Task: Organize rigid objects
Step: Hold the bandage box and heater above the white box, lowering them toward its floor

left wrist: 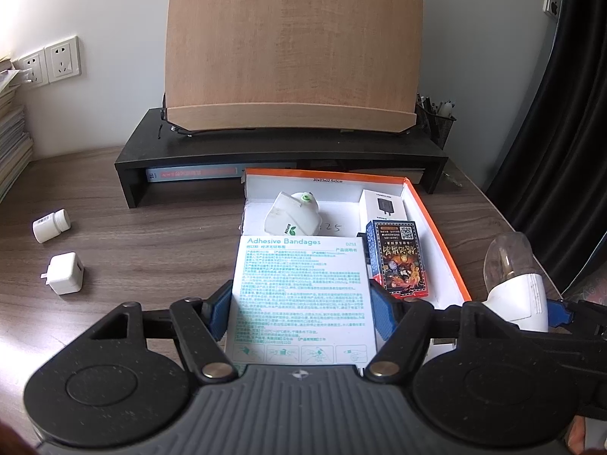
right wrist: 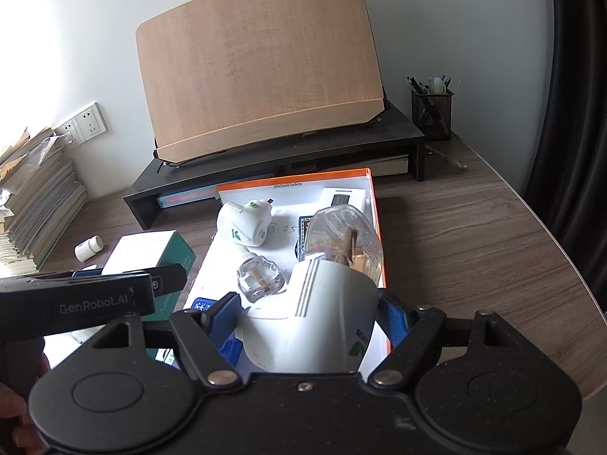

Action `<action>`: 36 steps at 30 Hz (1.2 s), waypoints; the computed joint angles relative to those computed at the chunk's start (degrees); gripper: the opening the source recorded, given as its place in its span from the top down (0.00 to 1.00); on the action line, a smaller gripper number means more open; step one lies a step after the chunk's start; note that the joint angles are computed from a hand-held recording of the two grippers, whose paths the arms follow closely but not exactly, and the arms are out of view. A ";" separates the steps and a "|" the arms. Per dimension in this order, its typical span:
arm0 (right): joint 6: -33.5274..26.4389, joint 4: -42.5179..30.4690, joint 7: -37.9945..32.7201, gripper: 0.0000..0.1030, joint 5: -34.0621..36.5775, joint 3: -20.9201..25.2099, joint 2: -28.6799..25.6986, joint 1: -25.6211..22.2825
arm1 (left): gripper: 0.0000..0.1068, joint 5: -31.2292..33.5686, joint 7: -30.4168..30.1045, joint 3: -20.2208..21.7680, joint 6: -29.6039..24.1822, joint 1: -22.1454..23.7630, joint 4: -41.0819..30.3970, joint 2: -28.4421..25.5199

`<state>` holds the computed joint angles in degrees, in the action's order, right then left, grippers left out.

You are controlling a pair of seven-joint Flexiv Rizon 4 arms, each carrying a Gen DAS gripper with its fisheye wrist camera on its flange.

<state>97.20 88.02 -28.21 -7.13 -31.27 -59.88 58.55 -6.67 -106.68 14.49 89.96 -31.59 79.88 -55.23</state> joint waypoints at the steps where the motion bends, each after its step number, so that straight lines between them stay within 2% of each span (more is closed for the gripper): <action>1: 0.00 -0.02 -0.03 0.12 0.00 0.03 0.00 -0.03 | 0.33 0.03 0.00 0.01 -0.05 0.00 -0.09 -0.05; 18: -0.56 -0.75 0.00 0.12 -1.21 1.97 -0.17 -1.58 | 0.33 0.41 -0.05 -0.20 -0.20 0.16 -0.27 -0.18; 36: -1.01 -1.55 0.71 0.12 -1.36 0.95 -0.59 -1.91 | 0.33 0.93 -0.65 0.10 -1.16 0.04 -1.28 -0.56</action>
<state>96.20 86.46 -27.50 -8.49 -30.32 -60.47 56.65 -5.74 -107.33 14.59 88.80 -31.55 78.60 -55.79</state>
